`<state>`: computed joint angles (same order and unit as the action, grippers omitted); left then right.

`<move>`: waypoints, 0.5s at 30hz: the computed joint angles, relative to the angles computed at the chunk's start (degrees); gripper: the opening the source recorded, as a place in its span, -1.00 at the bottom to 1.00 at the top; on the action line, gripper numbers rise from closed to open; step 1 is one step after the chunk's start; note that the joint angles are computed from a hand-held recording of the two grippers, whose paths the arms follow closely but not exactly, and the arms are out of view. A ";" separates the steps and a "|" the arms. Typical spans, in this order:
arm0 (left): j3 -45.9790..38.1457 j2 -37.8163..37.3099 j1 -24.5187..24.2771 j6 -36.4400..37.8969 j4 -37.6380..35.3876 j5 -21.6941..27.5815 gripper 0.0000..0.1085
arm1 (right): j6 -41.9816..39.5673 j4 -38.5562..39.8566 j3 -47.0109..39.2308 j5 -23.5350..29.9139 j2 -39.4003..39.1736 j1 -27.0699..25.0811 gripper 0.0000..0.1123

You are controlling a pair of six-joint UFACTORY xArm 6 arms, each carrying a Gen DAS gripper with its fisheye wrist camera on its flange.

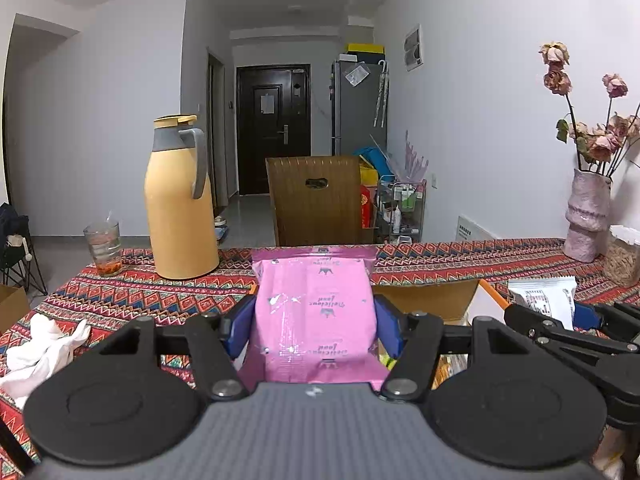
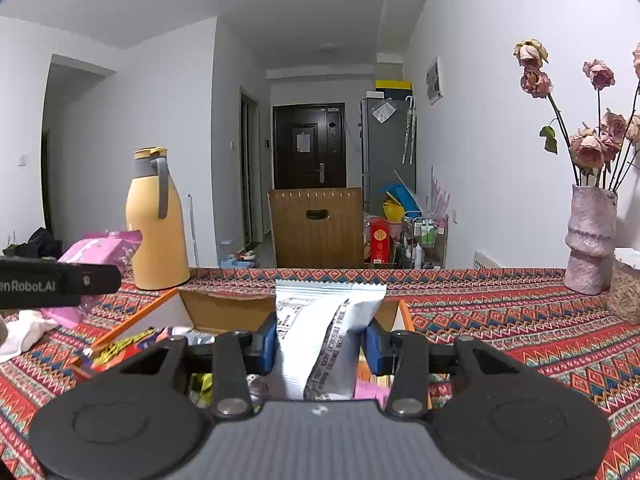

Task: Organize snacks
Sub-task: 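Lift both packets and carry them over the open box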

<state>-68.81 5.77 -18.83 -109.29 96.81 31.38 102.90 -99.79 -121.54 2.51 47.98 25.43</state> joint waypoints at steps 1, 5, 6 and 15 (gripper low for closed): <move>-0.78 0.62 0.42 0.17 -0.03 -0.38 0.16 | -2.76 2.77 -1.24 -0.04 1.04 -0.07 -0.27; -4.18 3.74 1.80 0.45 -0.56 -1.55 0.16 | -18.29 18.04 -7.58 0.15 6.46 -0.01 -0.27; -5.08 4.65 2.13 0.56 -0.79 -1.85 0.16 | -23.04 22.81 -9.45 0.32 8.11 0.12 -0.27; -9.53 10.78 4.88 2.59 -4.44 -5.83 0.16 | -55.21 56.52 -22.18 3.10 19.94 1.84 -0.27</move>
